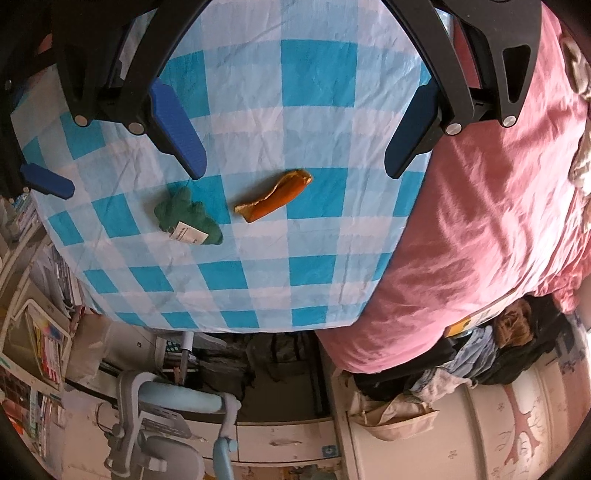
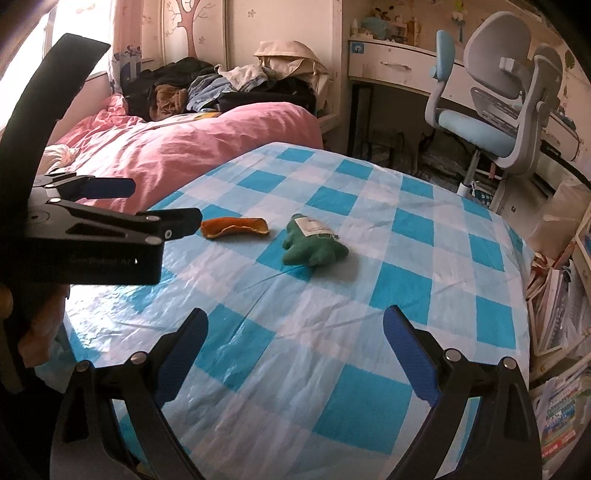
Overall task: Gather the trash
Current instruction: 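Move both open grippers toward the green plush toy and orange peel, then grasp the green plush toy with the right gripper while the left grasps the orange peel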
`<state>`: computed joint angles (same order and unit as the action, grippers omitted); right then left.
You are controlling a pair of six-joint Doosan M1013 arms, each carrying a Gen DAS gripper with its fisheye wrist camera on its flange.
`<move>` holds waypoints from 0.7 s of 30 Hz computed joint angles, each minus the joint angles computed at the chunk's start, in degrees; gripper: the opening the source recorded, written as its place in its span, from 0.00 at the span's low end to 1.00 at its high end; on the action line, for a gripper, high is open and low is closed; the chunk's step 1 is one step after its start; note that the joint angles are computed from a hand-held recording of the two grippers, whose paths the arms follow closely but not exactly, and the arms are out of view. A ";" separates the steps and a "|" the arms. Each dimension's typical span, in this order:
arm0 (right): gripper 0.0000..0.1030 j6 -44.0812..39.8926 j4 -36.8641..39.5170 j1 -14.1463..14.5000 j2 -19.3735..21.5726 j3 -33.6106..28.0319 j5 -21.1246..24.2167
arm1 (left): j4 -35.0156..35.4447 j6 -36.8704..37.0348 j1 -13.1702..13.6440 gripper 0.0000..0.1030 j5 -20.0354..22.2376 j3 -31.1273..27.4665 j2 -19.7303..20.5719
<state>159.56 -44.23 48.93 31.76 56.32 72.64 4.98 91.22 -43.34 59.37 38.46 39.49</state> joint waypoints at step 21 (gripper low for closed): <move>0.76 -3.37 6.37 -4.77 0.84 -0.62 -5.18 | -9.92 10.36 2.46 0.91 21.76 -30.51 17.07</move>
<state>156.20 -37.86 44.16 32.60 55.70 67.46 -4.94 101.58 -40.88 81.13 7.95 56.57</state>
